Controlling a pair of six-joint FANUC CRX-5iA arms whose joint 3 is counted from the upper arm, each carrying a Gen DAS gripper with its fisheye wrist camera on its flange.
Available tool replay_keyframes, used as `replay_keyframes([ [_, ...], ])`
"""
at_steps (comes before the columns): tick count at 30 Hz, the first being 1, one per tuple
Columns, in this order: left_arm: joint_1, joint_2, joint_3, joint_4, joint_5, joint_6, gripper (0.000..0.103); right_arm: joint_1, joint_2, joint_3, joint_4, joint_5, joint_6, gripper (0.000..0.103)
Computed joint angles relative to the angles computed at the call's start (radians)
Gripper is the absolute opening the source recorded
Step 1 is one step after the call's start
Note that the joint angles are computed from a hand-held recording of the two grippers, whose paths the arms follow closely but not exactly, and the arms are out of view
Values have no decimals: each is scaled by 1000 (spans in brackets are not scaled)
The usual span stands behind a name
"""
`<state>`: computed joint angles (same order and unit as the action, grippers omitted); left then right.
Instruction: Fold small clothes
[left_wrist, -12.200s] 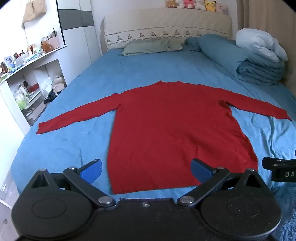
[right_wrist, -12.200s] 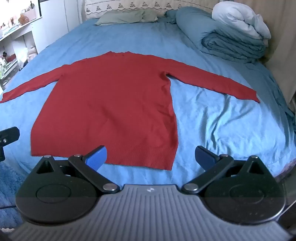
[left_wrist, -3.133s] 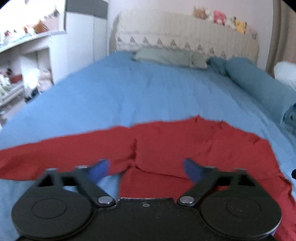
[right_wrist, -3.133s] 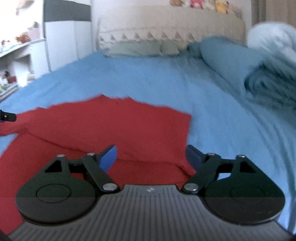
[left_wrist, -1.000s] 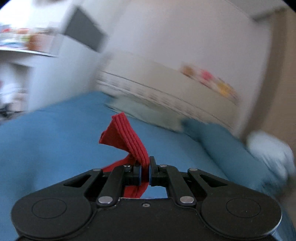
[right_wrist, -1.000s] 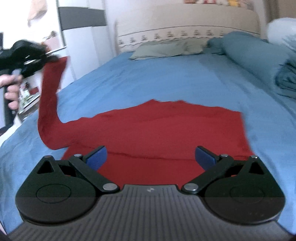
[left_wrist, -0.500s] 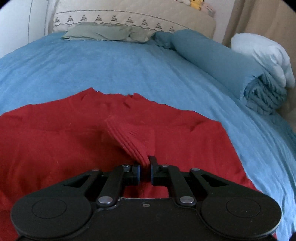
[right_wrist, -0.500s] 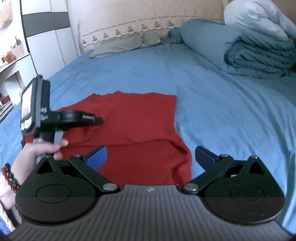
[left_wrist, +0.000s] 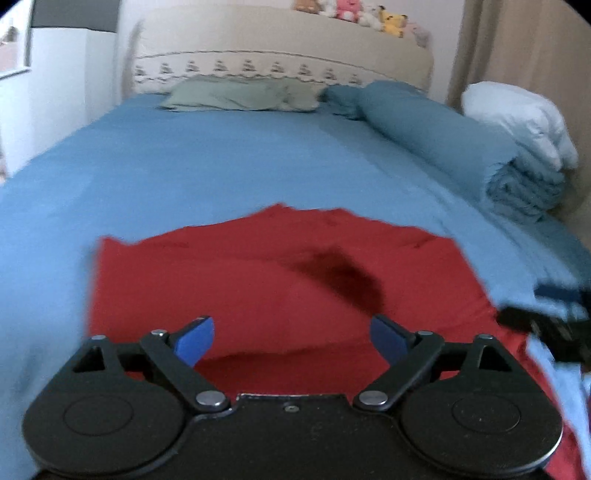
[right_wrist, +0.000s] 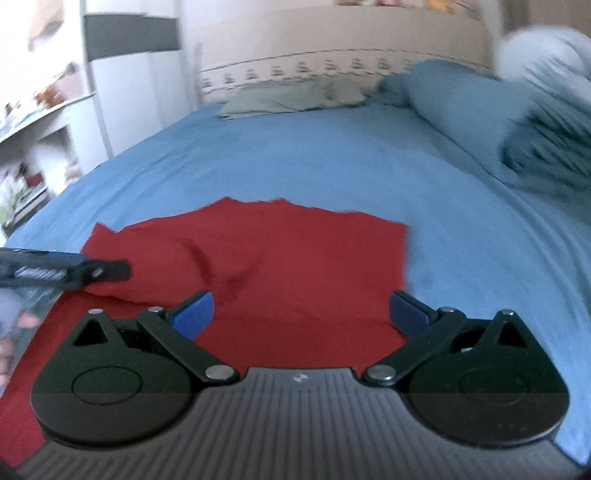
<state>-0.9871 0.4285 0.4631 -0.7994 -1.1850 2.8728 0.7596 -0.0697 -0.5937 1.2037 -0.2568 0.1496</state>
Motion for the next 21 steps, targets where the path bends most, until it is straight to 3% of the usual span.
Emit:
replay_keyframes([
  [3,-49,-8,-23,-70,-94,83,94,64,96,103,-46,-70,78,103],
  [6,-78,-33,-93,-109,-83,240,94,115,216,235,-112,-141,183,103],
  [10,-45,-53,-141,-50,-3,237,94,149,363,381,-114,-241,352,78],
  [12,-53,-61,-149,-71,-2,238,94,149,414,413,-78,-246,376,73],
  [14,-49,-67,-157,-69,12,234,94,146,451,427,-26,-241,382,56],
  [15,-51,-78,-172,-71,25,242,94,139,464,429,-9,-237,382,32],
  [16,-51,-87,-188,-75,37,249,94,139,473,435,-7,-242,371,25],
  [21,-58,-88,-195,-80,38,239,94,86,416,350,86,-202,-11,26],
])
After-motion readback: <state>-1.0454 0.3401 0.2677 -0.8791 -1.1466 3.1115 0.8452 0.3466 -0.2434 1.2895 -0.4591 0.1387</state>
